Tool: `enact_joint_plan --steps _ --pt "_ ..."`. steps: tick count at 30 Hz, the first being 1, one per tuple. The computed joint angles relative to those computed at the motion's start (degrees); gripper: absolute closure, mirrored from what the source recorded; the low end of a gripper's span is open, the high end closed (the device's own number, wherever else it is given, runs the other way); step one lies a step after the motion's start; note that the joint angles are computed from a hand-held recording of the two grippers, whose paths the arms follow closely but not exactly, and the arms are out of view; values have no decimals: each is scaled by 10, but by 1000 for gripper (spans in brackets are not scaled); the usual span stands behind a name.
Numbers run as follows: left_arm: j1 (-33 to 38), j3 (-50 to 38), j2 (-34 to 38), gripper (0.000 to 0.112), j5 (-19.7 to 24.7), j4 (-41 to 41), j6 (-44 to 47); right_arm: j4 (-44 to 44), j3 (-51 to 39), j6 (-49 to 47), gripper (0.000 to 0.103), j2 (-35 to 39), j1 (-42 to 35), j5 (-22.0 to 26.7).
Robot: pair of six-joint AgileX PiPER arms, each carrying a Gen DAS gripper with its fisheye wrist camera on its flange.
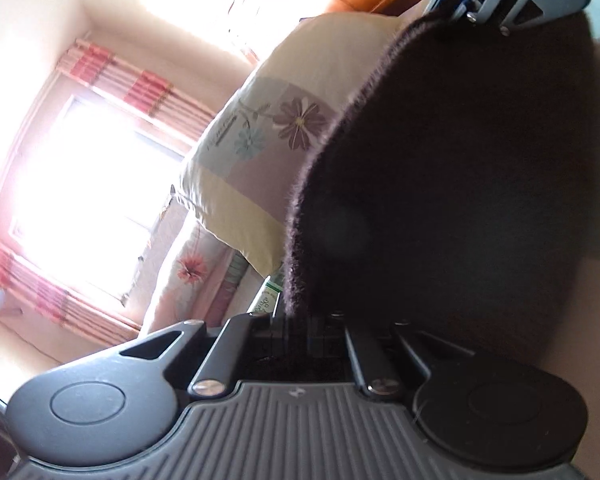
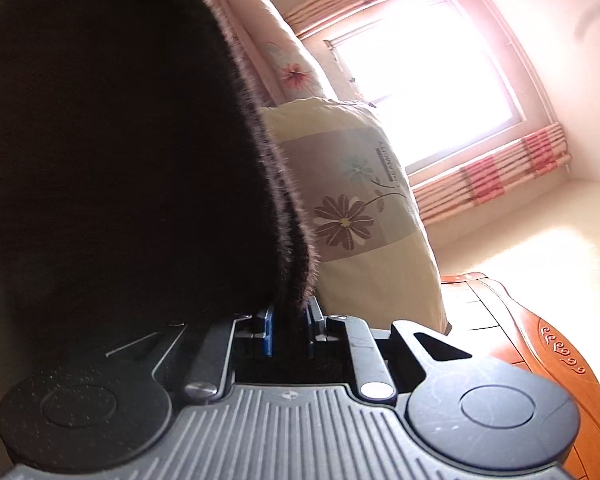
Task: Fold clothes
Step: 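Lift the hem with both grippers and fold it toward the collar, then lay the hem over the lettered band and open both grippers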
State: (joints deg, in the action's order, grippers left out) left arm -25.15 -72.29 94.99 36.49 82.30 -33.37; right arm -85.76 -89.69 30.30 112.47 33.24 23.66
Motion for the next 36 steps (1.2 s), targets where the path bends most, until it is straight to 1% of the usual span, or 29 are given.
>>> enact_joint_plan --steps 2,3,4,6,8,9,10,11,12,13,14,15,17,20,21,22,24,26,27,28,29,30,32,34,35,36 --pt "22 -32 31 105 -14 -5 2 21 -70 -24 88 50 -8 2" --pt "31 -47 45 105 -19 -8 3 33 -112 -41 93 79 -12 9" --pt "39 -64 60 105 -23 -15 7 68 -162 -81 94 109 -14 18" --pt "54 -100 91 105 -30 -33 18 182 -266 -187 94 166 -28 27" --pt "67 -129 117 105 -37 -54 29 297 -360 -266 94 218 -40 42" --pt "73 -132 125 105 -44 -54 25 354 -414 -309 93 247 -46 59" --pt "78 -123 131 105 -52 -35 9 411 -463 -352 92 271 -55 74" --pt "83 -111 132 105 -59 -17 -7 469 -489 -382 92 281 -63 87" --pt "85 -93 126 105 -65 -1 -21 526 -511 -403 88 289 -75 100" --pt "89 -79 121 105 -71 8 -29 583 -510 -416 83 283 -90 106" --pt "92 -71 118 105 -76 4 -29 640 -486 -429 70 264 -103 116" --pt "90 -58 112 105 -79 6 -36 698 -484 -448 60 257 -119 133" --pt "89 -37 104 105 -83 12 -50 811 -535 -505 57 287 -157 170" --pt "91 -29 101 105 -88 15 -52 908 -553 -515 55 298 -193 216" --pt "91 -19 94 105 -88 19 -58 942 -581 -511 53 312 -205 245" --pt "91 -16 93 105 -89 21 -61 975 -587 -507 52 317 -215 258" --pt "91 -12 93 105 -89 22 -63 1044 -554 -510 52 301 -233 275" --pt "91 -16 97 105 -89 17 -57 1065 -550 -512 53 301 -237 282" --pt "92 -23 102 105 -90 11 -49 1072 -540 -514 56 296 -237 281" --pt "93 -28 105 105 -91 5 -43 1081 -534 -522 63 291 -238 285" --pt "94 -30 104 105 -92 -1 -37 1087 -535 -531 82 289 -237 295" --pt "95 -31 102 105 -93 -13 -25 1088 -544 -536 84 290 -235 307" --pt "98 -37 98 105 -96 -35 -1 1076 -526 -553 86 274 -228 299" --pt "103 -56 99 105 -100 -67 38 1070 -538 -555 86 270 -226 303" --pt "106 -66 100 105 -101 -86 59 1066 -567 -550 86 279 -226 313" --pt "110 -80 103 105 -103 -107 82 1062 -618 -541 87 299 -226 333"
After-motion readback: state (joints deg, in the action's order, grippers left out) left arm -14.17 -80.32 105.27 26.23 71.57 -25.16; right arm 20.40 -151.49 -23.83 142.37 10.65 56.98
